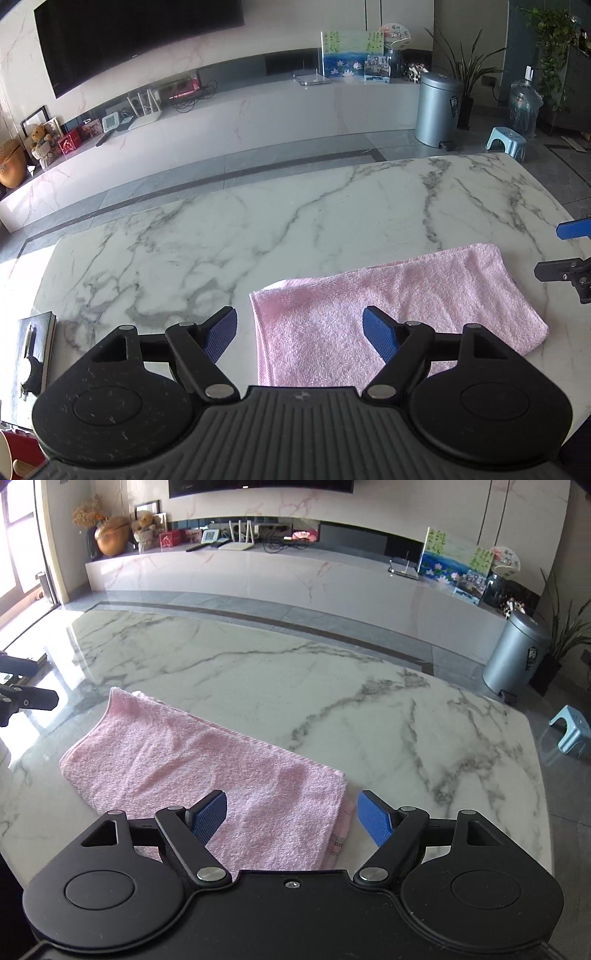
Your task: Fold towel
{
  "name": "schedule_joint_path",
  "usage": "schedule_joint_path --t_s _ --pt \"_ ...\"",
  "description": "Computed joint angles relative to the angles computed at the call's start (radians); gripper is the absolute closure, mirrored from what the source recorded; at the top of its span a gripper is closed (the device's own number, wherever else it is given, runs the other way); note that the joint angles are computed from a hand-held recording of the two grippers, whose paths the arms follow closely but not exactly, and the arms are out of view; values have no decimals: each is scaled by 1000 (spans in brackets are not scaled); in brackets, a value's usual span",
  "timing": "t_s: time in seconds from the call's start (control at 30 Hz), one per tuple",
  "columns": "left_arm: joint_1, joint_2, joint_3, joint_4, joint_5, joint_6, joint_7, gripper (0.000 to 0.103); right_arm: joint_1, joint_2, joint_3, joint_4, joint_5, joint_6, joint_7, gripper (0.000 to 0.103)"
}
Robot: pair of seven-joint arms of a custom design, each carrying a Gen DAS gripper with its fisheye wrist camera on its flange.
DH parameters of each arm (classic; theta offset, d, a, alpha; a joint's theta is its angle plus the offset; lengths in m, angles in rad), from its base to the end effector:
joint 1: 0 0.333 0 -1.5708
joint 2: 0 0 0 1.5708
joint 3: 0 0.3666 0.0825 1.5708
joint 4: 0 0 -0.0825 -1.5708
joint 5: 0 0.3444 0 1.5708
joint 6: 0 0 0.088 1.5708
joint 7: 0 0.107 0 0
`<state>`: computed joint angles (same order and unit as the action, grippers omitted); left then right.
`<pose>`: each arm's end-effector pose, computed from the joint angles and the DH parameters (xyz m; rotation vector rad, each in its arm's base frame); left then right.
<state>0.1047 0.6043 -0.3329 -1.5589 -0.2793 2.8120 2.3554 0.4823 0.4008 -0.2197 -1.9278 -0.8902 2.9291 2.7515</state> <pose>0.7339 -0.0925 0.4451 -1.1498 2.3389 -0.8361 0.6018 0.2308 0.4070 -1.7615 1.8533 -0.7196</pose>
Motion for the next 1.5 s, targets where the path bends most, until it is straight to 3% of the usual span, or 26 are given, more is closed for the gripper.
schedule_joint_path --t_s 0.1,0.23,0.4,0.53,0.83,1.07,1.3,1.5 --pt "36 -45 -44 -107 -51 86 16 22 108 -13 -90 -29 -162 5 241 14" --pt "89 -74 -104 -213 -83 143 68 22 200 -25 -126 -50 -363 -60 546 14" --pt "141 -65 -156 -307 -120 211 82 21 209 -1 -76 -53 -440 -132 701 9" --pt "218 -41 -234 -366 -147 271 70 21 197 25 -27 -52 -453 -190 790 9" --pt "372 18 -410 -485 -53 436 56 21 145 69 78 -47 -520 -271 910 9" --pt "343 20 -365 -525 31 486 -14 21 94 93 156 -41 -527 -320 920 9" --pt "328 32 -340 -548 118 543 -86 21 85 106 176 -35 -551 -348 941 9" --pt "276 25 -273 -545 171 542 -159 21 90 116 179 -29 -561 -367 951 9"
